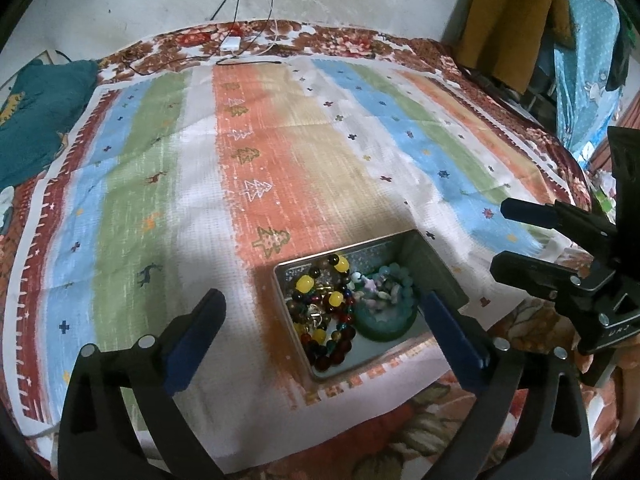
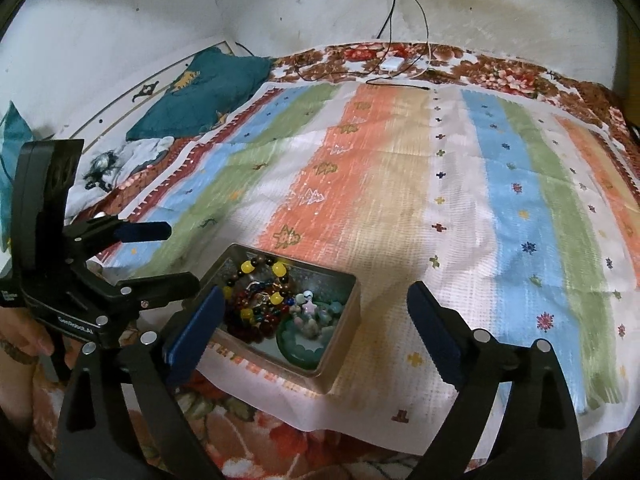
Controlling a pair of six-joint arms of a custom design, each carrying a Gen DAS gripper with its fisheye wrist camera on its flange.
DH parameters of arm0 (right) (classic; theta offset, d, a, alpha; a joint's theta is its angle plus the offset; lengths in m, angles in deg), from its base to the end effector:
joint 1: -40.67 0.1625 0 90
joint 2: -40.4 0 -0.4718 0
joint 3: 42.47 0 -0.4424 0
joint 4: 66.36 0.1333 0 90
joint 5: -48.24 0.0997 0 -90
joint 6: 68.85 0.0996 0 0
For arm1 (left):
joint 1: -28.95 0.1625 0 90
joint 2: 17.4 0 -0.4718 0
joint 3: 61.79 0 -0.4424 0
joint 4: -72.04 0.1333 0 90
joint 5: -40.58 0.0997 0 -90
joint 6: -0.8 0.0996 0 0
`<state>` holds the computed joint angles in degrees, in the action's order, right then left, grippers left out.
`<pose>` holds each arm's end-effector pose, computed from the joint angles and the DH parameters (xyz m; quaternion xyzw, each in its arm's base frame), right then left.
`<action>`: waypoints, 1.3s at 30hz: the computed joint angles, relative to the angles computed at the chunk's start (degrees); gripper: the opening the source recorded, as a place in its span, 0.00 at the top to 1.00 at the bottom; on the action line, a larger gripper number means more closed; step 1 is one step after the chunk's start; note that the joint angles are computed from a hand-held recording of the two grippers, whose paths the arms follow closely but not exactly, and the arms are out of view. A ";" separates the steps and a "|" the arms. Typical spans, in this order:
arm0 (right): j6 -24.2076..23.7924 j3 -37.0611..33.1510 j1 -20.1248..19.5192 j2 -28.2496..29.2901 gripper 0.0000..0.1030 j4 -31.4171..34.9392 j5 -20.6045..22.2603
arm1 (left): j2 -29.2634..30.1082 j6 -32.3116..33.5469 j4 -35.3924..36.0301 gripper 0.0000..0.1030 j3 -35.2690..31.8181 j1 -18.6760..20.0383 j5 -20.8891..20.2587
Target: Organize jewelry
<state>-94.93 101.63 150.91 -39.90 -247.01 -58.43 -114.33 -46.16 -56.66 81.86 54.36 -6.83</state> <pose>0.2390 -0.3455 0.1905 0.3476 -0.8981 0.2222 0.1525 -0.2163 -0.3250 0.2223 0.1675 0.9146 -0.2629 0.2576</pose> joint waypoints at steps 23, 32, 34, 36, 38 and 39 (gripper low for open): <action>-1.30 3.95 1.68 -1.36 0.06 -8.00 -2.08 | -2.12 -10.29 10.28 0.05 1.77 -7.92 4.80; -1.40 4.91 1.76 -2.25 0.06 -8.63 -1.44 | -1.71 -12.76 13.36 0.05 1.64 -9.29 6.53; -1.31 4.98 1.82 -2.23 0.06 -8.67 -1.70 | -1.74 -12.68 13.29 0.05 1.64 -9.22 6.48; -1.75 4.85 2.02 -2.27 0.06 -8.33 -2.09 | -1.87 -12.43 13.22 0.05 1.64 -9.16 6.39; -1.84 4.89 2.27 -2.28 0.06 -8.39 -2.37 | -1.85 -12.50 13.38 0.05 1.61 -9.18 6.42; -1.78 4.91 2.39 -2.35 0.06 -8.29 -2.45 | -1.77 -12.46 13.19 0.05 1.60 -9.16 6.37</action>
<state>-96.71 106.54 153.29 -42.25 -255.30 -60.88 -116.10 -58.62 -43.47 83.46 45.20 -0.46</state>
